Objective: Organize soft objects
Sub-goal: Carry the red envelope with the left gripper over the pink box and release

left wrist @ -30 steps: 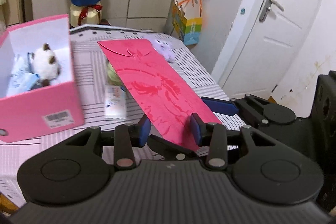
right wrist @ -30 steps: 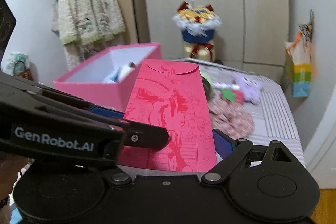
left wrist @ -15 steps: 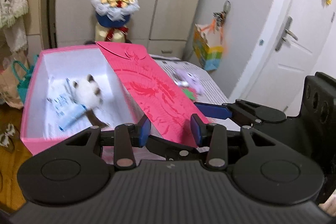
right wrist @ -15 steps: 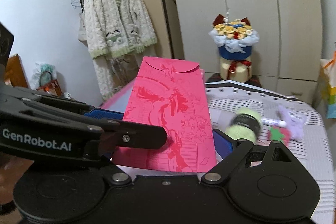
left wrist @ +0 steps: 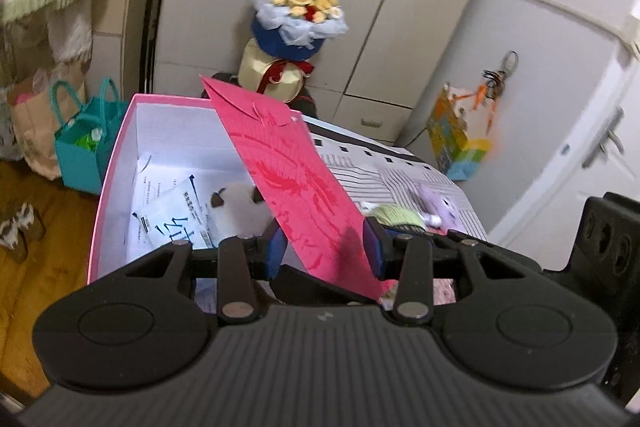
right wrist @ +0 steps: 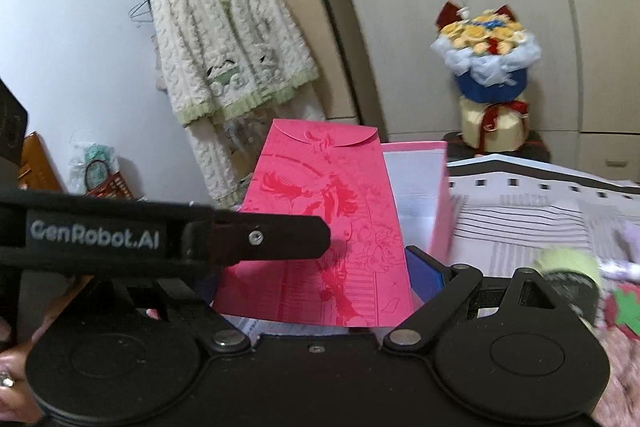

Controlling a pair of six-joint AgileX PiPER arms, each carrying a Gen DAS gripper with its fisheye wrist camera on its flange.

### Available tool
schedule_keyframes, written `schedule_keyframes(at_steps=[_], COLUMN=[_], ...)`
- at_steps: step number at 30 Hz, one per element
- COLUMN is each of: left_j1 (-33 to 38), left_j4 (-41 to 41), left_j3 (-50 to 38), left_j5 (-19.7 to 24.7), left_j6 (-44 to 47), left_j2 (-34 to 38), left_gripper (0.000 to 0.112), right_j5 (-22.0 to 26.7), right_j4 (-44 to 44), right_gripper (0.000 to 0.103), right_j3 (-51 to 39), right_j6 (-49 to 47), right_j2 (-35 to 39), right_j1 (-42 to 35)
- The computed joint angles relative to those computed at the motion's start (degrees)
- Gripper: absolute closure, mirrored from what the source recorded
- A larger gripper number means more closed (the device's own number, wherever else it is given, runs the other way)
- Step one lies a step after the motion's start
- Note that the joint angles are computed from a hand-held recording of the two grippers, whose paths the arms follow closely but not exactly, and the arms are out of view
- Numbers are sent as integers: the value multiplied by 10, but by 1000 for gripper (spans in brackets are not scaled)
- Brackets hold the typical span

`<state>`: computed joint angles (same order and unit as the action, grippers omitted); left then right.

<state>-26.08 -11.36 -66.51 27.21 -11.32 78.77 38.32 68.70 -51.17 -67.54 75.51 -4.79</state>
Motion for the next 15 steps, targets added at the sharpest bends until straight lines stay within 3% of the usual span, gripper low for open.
schedule_keyframes(at_steps=[2,9,12,15], left_j1=[24,63,92,91], left_j4=[-50,-116,-216,-213], left_j3=[-17,-49,-60,-63], left_j5=[3,-21,11,14], left_j6=[48,79,164,167], left_j2=[26,89,108,118], left_gripper=[73,73,73,73], right_j5=[1,-45,-55,-56], right_j4=[-31,-104,-146,-159], right_gripper=[10,10,10,10], right_j3=[-36,-101,-104,-109], right_j6=[40,133,166,179], right_j2=[32,98,100,106], right_j1=[8,54,61,64])
